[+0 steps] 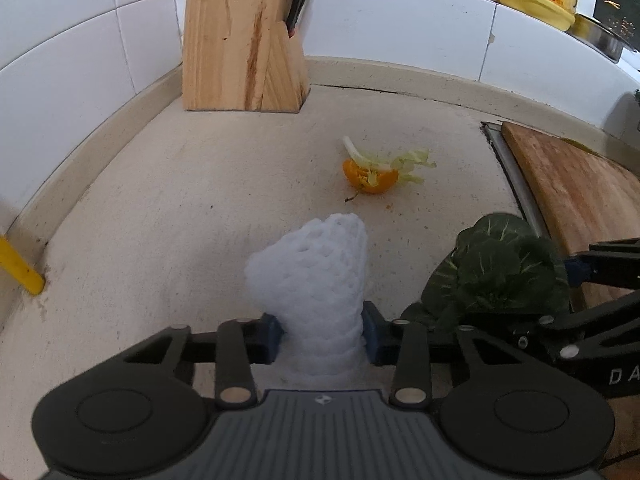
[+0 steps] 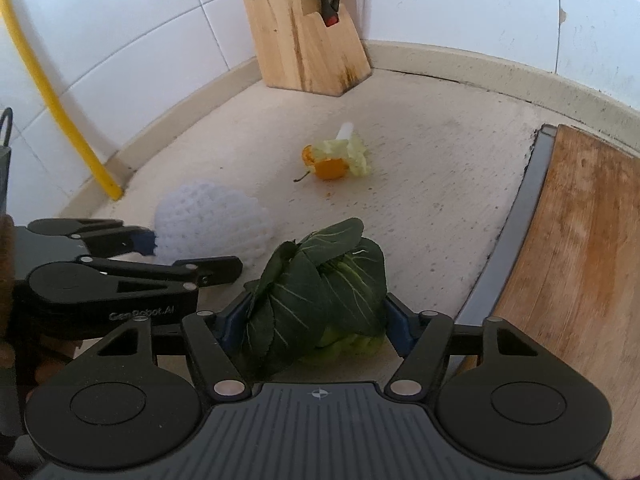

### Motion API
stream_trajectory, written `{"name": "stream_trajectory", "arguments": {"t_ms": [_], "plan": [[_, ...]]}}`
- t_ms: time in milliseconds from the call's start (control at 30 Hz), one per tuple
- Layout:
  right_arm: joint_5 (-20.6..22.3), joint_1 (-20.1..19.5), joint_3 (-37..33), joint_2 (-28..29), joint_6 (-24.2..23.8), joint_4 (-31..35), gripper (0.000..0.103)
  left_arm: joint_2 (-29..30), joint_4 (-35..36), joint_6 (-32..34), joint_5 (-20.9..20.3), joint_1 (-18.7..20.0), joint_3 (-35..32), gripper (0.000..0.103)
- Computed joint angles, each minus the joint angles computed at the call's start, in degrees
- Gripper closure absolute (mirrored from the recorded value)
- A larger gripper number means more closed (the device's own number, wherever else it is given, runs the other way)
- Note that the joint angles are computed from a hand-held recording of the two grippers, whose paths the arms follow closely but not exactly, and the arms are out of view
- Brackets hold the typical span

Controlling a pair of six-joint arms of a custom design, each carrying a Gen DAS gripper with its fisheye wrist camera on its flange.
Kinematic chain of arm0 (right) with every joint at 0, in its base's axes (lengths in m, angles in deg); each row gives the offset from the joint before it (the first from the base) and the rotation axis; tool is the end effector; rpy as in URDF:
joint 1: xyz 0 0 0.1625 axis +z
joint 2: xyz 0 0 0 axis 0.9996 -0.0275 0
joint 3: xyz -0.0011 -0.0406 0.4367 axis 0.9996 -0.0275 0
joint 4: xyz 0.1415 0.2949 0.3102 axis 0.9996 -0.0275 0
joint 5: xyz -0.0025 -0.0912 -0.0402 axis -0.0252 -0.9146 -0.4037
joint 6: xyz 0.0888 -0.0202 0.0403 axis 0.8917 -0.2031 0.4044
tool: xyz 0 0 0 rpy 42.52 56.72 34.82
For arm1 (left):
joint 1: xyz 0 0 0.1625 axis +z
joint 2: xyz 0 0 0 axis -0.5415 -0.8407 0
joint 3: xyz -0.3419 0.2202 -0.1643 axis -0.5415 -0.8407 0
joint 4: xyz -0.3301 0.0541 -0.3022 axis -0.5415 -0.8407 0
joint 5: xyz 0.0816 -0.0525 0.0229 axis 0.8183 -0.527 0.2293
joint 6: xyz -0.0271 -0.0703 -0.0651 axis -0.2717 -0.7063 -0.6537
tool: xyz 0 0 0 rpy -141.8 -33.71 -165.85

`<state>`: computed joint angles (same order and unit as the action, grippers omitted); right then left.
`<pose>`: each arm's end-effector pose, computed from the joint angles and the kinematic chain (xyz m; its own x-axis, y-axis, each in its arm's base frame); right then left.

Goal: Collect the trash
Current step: 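Close the left tool on the white foam net while the right tool grasps the bok choy, then carry the foam net and bok choy over the trash bin with both tools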

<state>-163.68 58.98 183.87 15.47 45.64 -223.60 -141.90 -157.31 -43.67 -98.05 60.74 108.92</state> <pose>0.3987 -0.1837 0.1144 -0.8469 -0.0419 0.5300 -0.3588 0.7808 -0.5115 -0.1750 -0.3070 0.3687 -0.6232 0.5580 -0.5480 0.7218 0.6800 -0.1285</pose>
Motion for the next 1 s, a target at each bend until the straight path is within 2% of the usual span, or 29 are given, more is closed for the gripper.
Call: {"name": "stream_trajectory", "arguments": {"t_ms": [400, 800, 1000], "plan": [[0.44, 1.52, 0.57, -1.11, -0.83, -1.88, 0.030, -3.71, 9.01, -8.89, 2.73, -5.81, -0.57, 0.076], [4.86, -0.17, 1.90, -0.97, -7.28, -9.65, 0.030, -5.82, 18.29, -21.04, 6.12, -11.02, -1.54, 0.077], [4.69, 0.86, 1.03, -0.53, -8.51, -9.57, 0.030, -7.84, 21.37, -23.44, 6.16, -13.48, -1.93, 0.077]]}}
